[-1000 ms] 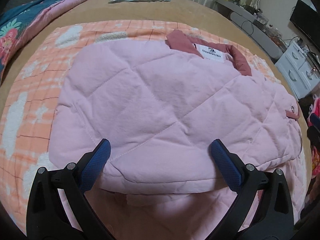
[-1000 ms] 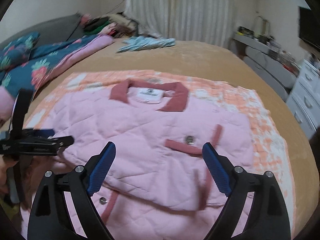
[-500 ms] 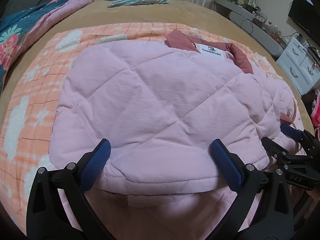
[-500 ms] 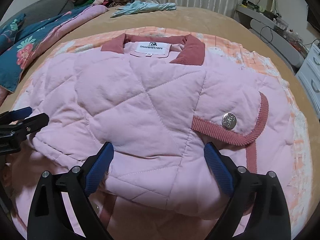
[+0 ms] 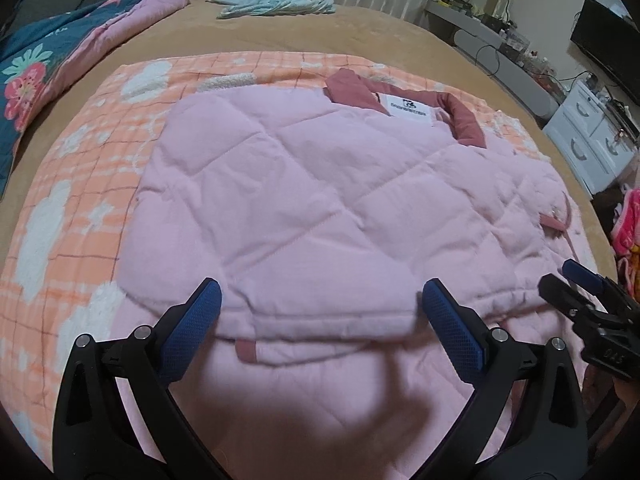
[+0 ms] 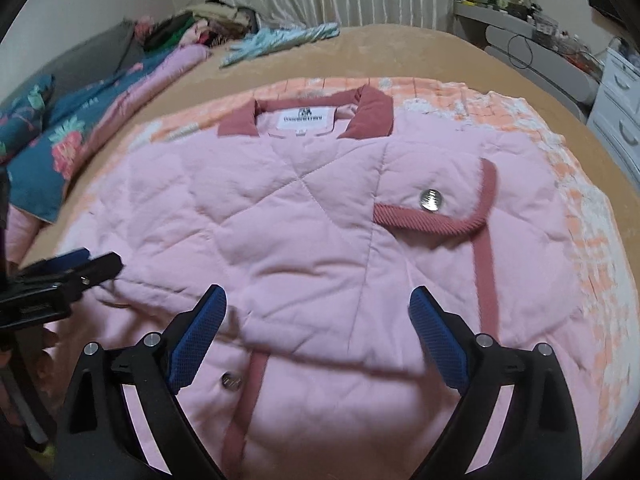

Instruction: Fold large clothes

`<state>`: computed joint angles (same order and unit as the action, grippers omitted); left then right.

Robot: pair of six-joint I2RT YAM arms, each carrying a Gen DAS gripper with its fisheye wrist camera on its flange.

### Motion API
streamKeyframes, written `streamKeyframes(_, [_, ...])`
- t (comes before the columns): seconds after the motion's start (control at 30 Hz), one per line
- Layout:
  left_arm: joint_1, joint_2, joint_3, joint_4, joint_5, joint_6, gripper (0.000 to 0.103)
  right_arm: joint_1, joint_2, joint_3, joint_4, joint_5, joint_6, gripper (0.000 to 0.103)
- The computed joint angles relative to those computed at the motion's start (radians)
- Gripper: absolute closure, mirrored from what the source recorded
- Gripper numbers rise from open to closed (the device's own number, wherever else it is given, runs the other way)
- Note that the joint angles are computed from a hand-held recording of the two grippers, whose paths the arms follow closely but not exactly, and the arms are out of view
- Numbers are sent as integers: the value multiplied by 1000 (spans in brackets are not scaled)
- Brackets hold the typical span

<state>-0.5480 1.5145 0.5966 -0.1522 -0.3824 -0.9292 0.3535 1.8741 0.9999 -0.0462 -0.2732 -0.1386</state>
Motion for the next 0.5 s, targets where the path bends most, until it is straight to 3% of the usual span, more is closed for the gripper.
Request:
streamKeyframes(0.27, [-47,-67,-38,-18,0,-77,9,-33,-174,-77,-33,-37,-5,10])
streamKeyframes(0.5, [-127,-174,-12,-143,-71,-125,9,-81,-323,-123,-67,-96,4,10])
